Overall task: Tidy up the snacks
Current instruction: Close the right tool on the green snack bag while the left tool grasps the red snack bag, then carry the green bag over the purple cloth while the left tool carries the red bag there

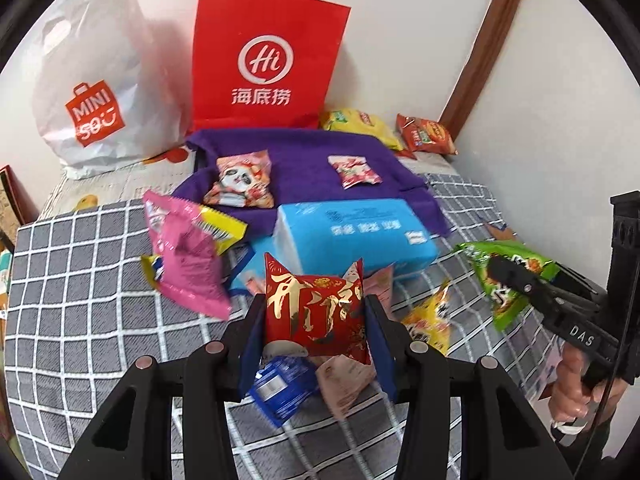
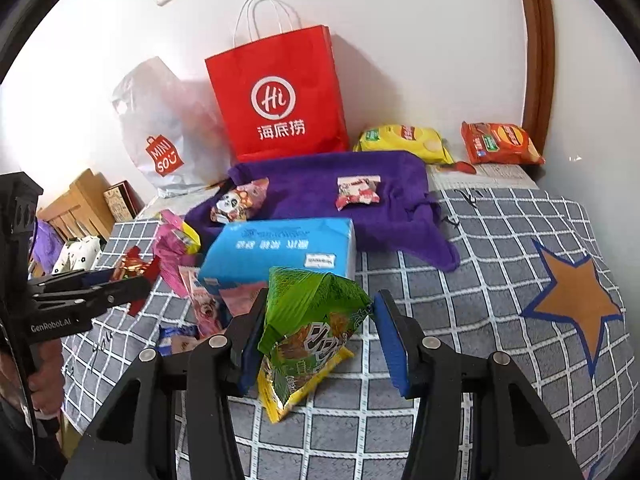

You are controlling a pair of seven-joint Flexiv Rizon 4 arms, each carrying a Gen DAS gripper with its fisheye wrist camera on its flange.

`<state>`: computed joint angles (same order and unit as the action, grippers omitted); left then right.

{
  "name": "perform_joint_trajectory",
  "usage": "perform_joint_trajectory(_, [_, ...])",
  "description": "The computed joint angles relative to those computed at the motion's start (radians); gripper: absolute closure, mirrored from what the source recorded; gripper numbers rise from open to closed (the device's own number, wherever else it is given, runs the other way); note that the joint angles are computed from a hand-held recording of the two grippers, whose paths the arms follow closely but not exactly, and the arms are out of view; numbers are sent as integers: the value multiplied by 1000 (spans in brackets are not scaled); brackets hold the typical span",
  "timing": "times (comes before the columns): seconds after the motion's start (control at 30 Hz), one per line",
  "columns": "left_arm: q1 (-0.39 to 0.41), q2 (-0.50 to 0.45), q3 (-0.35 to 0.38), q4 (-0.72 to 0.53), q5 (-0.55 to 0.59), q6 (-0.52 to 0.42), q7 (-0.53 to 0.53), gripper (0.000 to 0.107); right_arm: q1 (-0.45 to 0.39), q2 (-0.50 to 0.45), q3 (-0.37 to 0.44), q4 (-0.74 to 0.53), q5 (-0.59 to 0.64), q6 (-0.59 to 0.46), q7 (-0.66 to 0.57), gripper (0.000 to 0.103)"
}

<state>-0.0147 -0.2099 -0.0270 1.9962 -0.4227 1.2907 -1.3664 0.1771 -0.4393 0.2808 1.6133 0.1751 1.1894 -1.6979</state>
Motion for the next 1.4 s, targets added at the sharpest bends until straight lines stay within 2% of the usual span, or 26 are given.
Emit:
perform_joint_trajectory(0.17, [11,-25,-20,-44,-42,-13,16,62,17,-18,-10,-40,-26,-13,5,53])
perform_joint_trajectory(0.47, [10,-85,2,-160,20,-39,-34,62,28,-79,-12,-150,-56,-34,7,53])
perform_joint_trajectory(0.77, [29,-157,11,-291,65,-68,-77,62,38,-195,-10,-347,-56,-100,2,53])
perform_joint_trajectory(1.03, [53,-232,2,-412,75,-98,-76,62,70,-303,-33,-530,-81,-144,19,53])
perform_joint_trajectory(1.4, [74,-338,9,-571,99,-157,-92,62,105,-428,-66,-712,-114,-209,58,53])
